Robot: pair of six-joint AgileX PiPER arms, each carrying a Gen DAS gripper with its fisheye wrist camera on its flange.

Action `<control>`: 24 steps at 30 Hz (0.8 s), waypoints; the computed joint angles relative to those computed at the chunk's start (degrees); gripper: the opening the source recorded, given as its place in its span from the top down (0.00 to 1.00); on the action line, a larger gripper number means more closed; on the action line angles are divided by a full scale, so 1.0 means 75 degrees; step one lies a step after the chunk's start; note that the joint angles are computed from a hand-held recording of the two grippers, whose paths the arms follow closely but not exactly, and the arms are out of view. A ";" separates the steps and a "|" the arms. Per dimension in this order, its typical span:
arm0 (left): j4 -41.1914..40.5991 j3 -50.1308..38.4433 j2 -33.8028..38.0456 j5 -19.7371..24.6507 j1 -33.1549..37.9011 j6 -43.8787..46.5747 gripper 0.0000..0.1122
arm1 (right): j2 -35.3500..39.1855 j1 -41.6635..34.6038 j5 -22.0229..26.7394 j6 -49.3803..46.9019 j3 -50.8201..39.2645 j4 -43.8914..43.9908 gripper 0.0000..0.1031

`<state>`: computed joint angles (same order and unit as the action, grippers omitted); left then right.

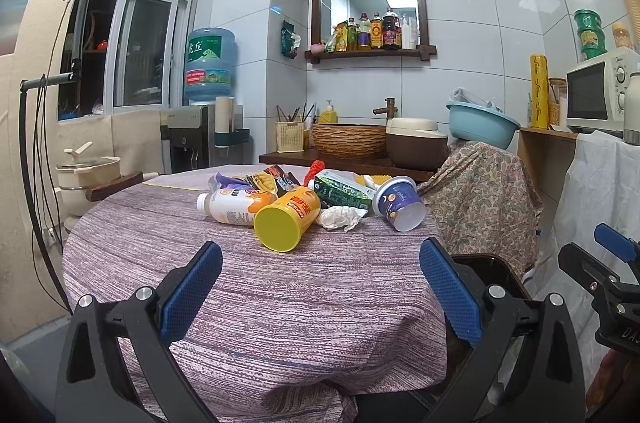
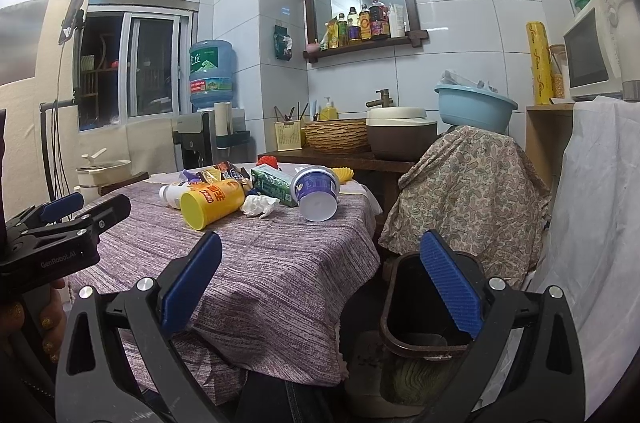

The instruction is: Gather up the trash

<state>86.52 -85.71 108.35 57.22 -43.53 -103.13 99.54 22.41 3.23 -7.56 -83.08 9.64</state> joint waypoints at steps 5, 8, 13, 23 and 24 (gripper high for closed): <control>-0.0039 -0.0037 0.0008 -0.0038 0.0019 0.0057 0.13 | 0.0015 0.0017 0.0004 0.0218 -0.0009 -0.0215 0.05; -0.0037 -0.0040 0.0013 -0.0035 0.0018 0.0043 0.13 | 0.0027 0.0025 0.0019 0.0181 -0.0017 -0.0185 0.05; -0.0059 -0.0031 0.0019 -0.0057 0.0017 0.0049 0.13 | 0.0051 0.0029 0.0019 0.0245 -0.0032 -0.0250 0.05; -0.0039 0.0007 -0.0004 -0.0092 0.0048 0.0044 0.13 | 0.0089 0.0034 0.0040 0.0313 -0.0057 -0.0312 0.05; -0.0064 -0.0008 0.0000 -0.0112 0.0069 0.0063 0.13 | 0.0090 0.0037 0.0039 0.0322 -0.0053 -0.0323 0.05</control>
<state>86.04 -85.78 108.35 56.38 -43.01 -102.66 100.22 22.69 3.52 -5.14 -83.47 7.21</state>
